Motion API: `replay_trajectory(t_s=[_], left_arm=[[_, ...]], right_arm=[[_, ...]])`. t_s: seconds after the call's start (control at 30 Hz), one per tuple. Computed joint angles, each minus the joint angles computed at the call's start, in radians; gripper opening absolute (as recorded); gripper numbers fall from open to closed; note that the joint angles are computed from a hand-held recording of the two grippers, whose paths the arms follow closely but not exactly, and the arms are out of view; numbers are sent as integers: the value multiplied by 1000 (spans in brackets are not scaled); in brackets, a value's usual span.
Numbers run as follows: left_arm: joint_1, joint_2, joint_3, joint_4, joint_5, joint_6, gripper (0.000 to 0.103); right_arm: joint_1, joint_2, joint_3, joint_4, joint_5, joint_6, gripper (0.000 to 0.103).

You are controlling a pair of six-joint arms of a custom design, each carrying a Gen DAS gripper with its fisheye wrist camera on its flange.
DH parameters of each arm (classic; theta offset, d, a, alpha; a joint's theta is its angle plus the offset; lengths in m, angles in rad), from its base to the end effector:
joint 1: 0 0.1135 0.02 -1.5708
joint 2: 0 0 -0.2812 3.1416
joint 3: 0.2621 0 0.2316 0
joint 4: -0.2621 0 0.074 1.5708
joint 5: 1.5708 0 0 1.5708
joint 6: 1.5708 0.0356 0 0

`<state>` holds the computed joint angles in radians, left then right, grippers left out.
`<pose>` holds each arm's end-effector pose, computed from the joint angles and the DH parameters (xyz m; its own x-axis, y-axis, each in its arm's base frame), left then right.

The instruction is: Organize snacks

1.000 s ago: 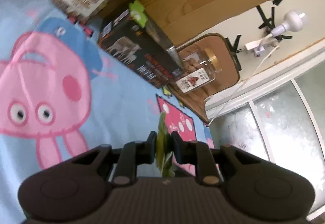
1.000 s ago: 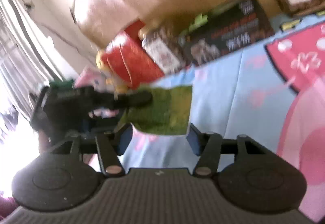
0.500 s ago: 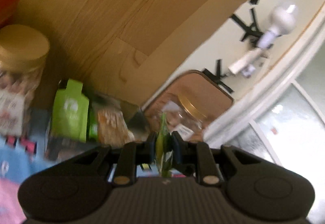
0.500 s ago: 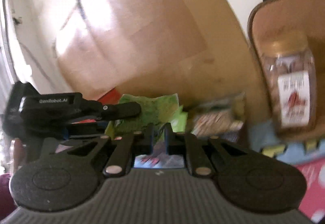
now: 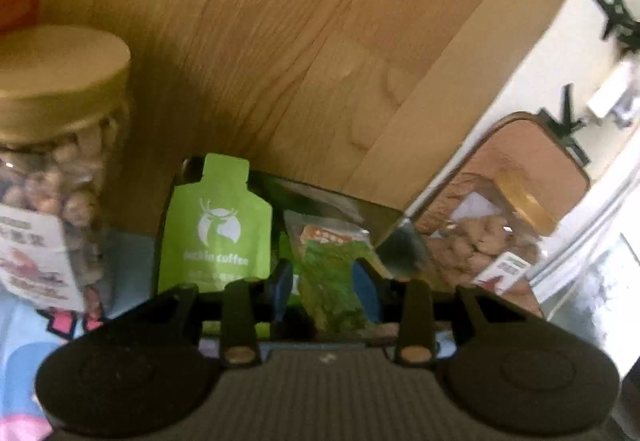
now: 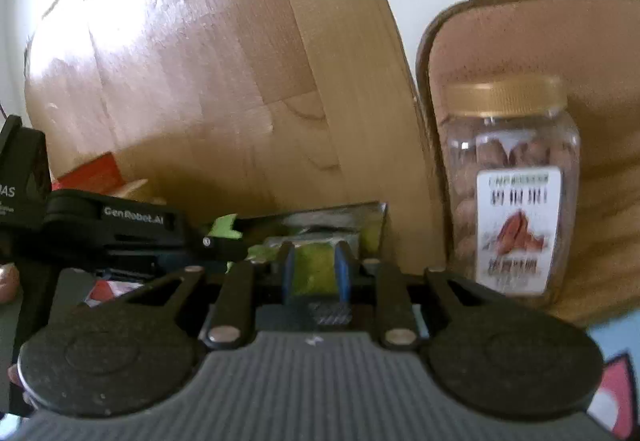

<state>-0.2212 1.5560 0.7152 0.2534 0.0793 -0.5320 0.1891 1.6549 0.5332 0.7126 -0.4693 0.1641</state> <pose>0.2929 -0.0688 0.2073 -0.6095 -0.3812 -0.6951 -0.0303 0.8874 -0.4601 0.2836 0.0707 0.1762 -0.4794 0.0566 -0.8758 -0.5036 0.7995 0.3274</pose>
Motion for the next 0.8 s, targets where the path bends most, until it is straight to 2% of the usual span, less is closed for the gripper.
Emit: replay_trajectory(t_s=[0.13,0.2,0.27,0.33,0.37,0.47,0.57,0.67,0.7,0.73,0.8], left_arm=[[-104,-176,-75,-72,-170,48,34],[-185,-278,-117,-140,-292,65,36],[-302,-358,-157,-207,-458,52,40],[-444,-428,-212,-274,-638,8,47],[-502,-454,-230,-312,-697,-30,48],[-696,-519,-269,-508,-843,-247,50],[-887,-493,-252,-749,-951,-544,50],[-1094,-406,-200,-1031,-1039,-916,60],[-1162,-359,-173,-1135,-1056,-1053,69],[-1206,-324,-157,-1201,-1063,-1145,85],[-1306,-229,-114,-1359,-1073,-1377,102]], right_arm=[[-33,-98,-85,-27,-95,59,26],[-28,-167,-126,-68,-113,82,26],[-38,-251,-180,-117,-141,96,28],[-42,-340,-253,-145,-151,103,35],[-47,-408,-300,-171,-151,100,39],[-50,-630,-403,-299,-139,69,40],[-65,-879,-437,-541,-137,30,44],[-78,-1064,-416,-776,-127,-5,54],[-62,-1103,-414,-811,-108,7,58],[-70,-1157,-413,-867,-108,10,59],[-98,-1251,-396,-984,-122,14,66]])
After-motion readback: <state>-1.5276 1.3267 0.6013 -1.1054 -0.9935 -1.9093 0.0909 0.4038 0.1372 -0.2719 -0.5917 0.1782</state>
